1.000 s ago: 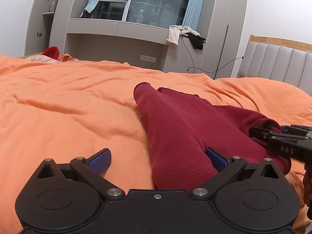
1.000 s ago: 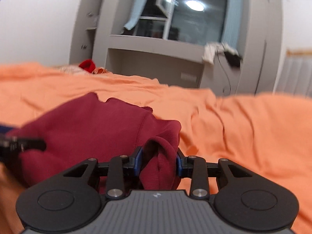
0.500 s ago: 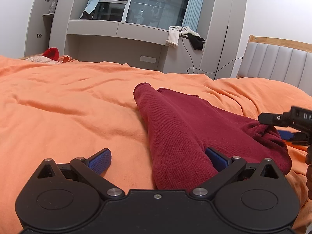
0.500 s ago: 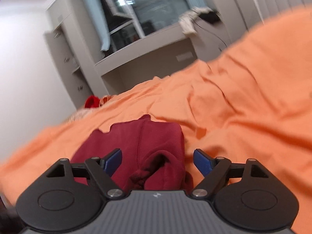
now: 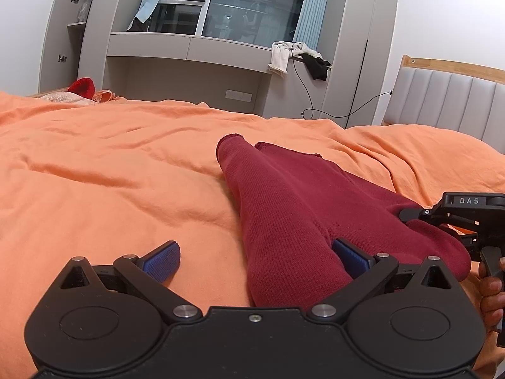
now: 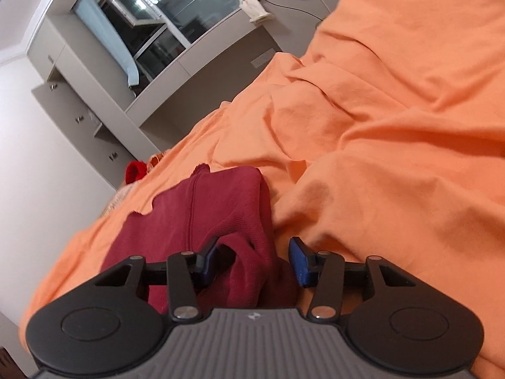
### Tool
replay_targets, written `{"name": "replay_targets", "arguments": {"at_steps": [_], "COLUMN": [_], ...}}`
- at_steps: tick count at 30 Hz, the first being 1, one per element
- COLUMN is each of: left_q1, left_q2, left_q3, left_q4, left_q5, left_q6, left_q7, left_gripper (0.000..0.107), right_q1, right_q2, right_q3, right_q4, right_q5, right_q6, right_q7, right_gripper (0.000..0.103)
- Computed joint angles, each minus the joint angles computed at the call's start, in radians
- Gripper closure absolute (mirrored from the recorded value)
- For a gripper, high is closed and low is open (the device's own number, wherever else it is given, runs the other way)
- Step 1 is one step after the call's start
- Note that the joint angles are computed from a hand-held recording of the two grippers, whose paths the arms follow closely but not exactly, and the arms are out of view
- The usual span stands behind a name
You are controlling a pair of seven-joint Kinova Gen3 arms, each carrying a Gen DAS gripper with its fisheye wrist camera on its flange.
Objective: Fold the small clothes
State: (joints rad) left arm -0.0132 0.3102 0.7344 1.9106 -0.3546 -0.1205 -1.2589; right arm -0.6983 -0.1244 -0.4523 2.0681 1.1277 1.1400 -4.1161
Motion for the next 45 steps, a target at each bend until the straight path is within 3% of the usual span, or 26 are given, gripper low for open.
{"name": "replay_targets", "arguments": {"at_steps": [8,10,14,18,21,24,27,32,34,37,45], "left_q1": [-0.017,-0.044,-0.171,-0.305,-0.359,-0.37,-0.33,-0.17,-0.132,-0.137,-0.122], "left_q2": [0.003,0.01,0.052,0.152,0.232,0.32,0.37,0.37,0.399,0.431,0.385], "left_q3": [0.016,0.048,0.2,0.385,0.49,0.548,0.542,0.4,0.368,0.356,0.291], "left_q4": [0.003,-0.002,-0.026,-0.085,-0.148,-0.24,-0.354,-0.531,-0.588,-0.573,-0.507], "left_q5": [-0.01,-0.019,-0.018,0.005,0.002,0.094,0.154,0.13,0.142,0.196,0.267], "left_q6": [-0.003,0.008,0.061,0.168,0.281,0.403,0.525,0.66,0.703,0.669,0.572], "left_q7": [0.012,0.02,0.005,-0.052,-0.06,-0.15,-0.193,-0.235,-0.255,-0.285,-0.374], "left_gripper": [0.005,0.005,0.005,0.005,0.005,0.005,0.005,0.005,0.005,0.005,0.005], "right_q1": [-0.004,-0.004,0.002,0.024,0.054,0.096,0.139,0.18,0.175,0.157,0.085], "right_q2": [0.002,0.0,-0.011,-0.028,-0.053,-0.075,-0.079,-0.066,-0.058,-0.032,0.007], "right_q3": [-0.001,-0.001,0.002,0.009,0.021,0.033,0.048,0.045,0.042,0.036,0.044], "right_q4": [-0.011,-0.009,0.0,0.007,0.03,0.053,0.068,0.103,0.11,0.108,0.102], "right_q5": [-0.01,-0.011,-0.001,0.01,0.04,0.079,0.107,0.17,0.173,0.179,0.207], "right_q6": [0.008,0.007,-0.015,-0.057,-0.128,-0.213,-0.285,-0.338,-0.326,-0.293,-0.202], "right_q7": [0.017,0.015,-0.009,-0.034,-0.091,-0.151,-0.193,-0.323,-0.34,-0.325,-0.322], "right_gripper": [0.052,0.05,0.045,0.036,0.027,0.024,0.025,0.034,0.043,0.044,0.044]}}
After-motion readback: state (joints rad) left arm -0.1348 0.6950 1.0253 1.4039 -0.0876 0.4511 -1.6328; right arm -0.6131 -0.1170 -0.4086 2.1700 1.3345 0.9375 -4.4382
